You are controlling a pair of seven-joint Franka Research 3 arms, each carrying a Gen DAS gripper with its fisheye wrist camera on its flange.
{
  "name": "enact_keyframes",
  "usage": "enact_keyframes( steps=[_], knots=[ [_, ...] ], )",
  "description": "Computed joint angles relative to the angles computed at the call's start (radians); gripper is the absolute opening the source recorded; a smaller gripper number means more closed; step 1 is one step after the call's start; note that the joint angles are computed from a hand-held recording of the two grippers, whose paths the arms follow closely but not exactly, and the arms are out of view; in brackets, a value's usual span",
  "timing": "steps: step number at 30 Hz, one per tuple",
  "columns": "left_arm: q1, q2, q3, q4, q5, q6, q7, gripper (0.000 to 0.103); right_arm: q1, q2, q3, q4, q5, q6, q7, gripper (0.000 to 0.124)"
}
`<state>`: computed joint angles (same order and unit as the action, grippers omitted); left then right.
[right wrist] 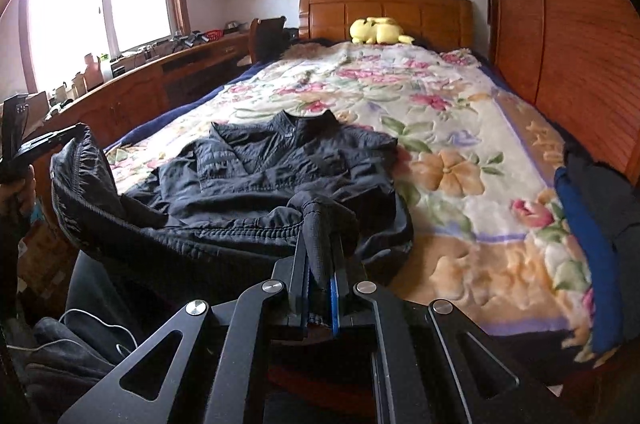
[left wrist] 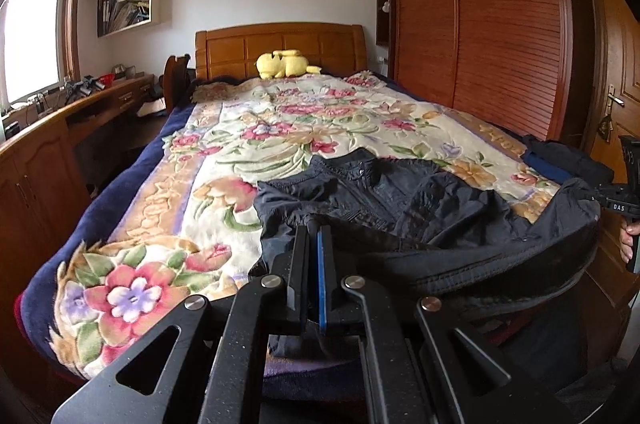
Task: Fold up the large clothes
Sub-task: 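Grasp the jacket hem with both tools and fold it up toward the collar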
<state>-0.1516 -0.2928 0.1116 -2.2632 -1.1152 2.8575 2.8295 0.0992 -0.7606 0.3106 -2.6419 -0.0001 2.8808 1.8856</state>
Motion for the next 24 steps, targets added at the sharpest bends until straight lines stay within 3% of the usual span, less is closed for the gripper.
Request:
enact_keyframes(
  steps=[5,10,14,18,21,24],
  knots=[
    [0.025,0.139,-0.034,0.089,-0.022,0.018,-0.004,0.004,-0.026,0.154,-0.003,0.054,-0.013,0.069,-0.014,0.007],
    [0.086,0.305,-0.103,0.228,0.044,0.042,-0.098,0.004,-0.115,0.358,0.033,0.185,-0.082,0.129,0.000,0.007],
    [0.133,0.410,-0.141,0.343,0.132,0.057,-0.175,0.004,-0.227,0.499,0.097,0.322,-0.228,0.140,0.092,0.007],
    [0.172,0.516,-0.159,0.488,0.241,0.021,-0.292,0.004,-0.322,0.659,0.145,0.518,-0.453,0.094,0.240,0.007],
    [0.176,0.586,-0.165,0.579,0.345,0.023,-0.376,0.004,-0.307,0.783,0.125,0.685,-0.591,0.030,0.312,0.007],
    [0.161,0.655,-0.153,0.665,0.467,0.024,-0.479,0.004,-0.248,0.902,0.076,0.834,-0.698,-0.015,0.348,0.007]
  ],
)
